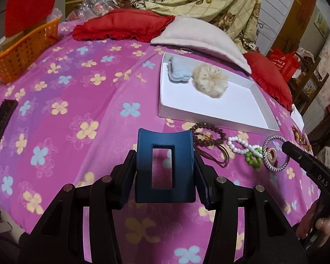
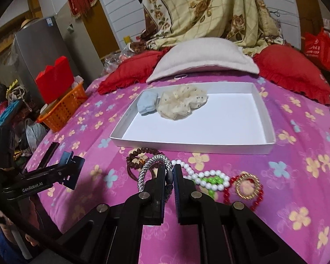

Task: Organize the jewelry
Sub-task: 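Carry the claw clip with the left tool while the right tool carries the bangle into the tray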

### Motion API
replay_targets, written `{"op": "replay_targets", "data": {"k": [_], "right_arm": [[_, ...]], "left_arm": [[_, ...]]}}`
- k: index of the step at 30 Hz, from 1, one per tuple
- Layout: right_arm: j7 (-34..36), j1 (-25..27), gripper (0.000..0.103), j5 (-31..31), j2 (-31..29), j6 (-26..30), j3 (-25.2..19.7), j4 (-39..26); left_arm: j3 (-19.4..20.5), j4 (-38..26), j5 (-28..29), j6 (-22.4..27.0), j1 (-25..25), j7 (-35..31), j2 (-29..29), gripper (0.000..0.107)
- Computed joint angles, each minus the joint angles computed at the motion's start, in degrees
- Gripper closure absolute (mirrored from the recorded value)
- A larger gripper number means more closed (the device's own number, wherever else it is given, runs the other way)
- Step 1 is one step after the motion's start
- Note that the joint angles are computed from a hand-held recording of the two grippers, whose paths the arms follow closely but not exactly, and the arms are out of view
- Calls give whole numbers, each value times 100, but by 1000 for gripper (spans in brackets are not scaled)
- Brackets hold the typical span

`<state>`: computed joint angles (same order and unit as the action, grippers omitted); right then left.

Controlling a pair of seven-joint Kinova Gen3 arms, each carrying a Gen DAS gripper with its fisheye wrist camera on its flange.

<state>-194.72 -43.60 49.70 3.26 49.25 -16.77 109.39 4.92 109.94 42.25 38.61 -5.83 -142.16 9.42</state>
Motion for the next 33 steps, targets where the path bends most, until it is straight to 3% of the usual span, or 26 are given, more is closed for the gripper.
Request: {"op": "replay_targets", "data": {"k": [9,18,26,33], "right_arm": [[-368,106,96,32,-333,140,-169,268],[186,910,96,-153,-461,-582,140,387],[1037,1775,96,-516,16,-1380,800,258],[2562,2613,96,-1711,753,-2103,1354,-213]], "left_arm": [[-109,82,-99,13,184,-61,-415,59],[104,-639,-686,6,589,601,9,59],[567,-2088,-1308,433,1276,1744,1227,59],[768,-3911,-2135,828,2088,2916,2605,59]]}}
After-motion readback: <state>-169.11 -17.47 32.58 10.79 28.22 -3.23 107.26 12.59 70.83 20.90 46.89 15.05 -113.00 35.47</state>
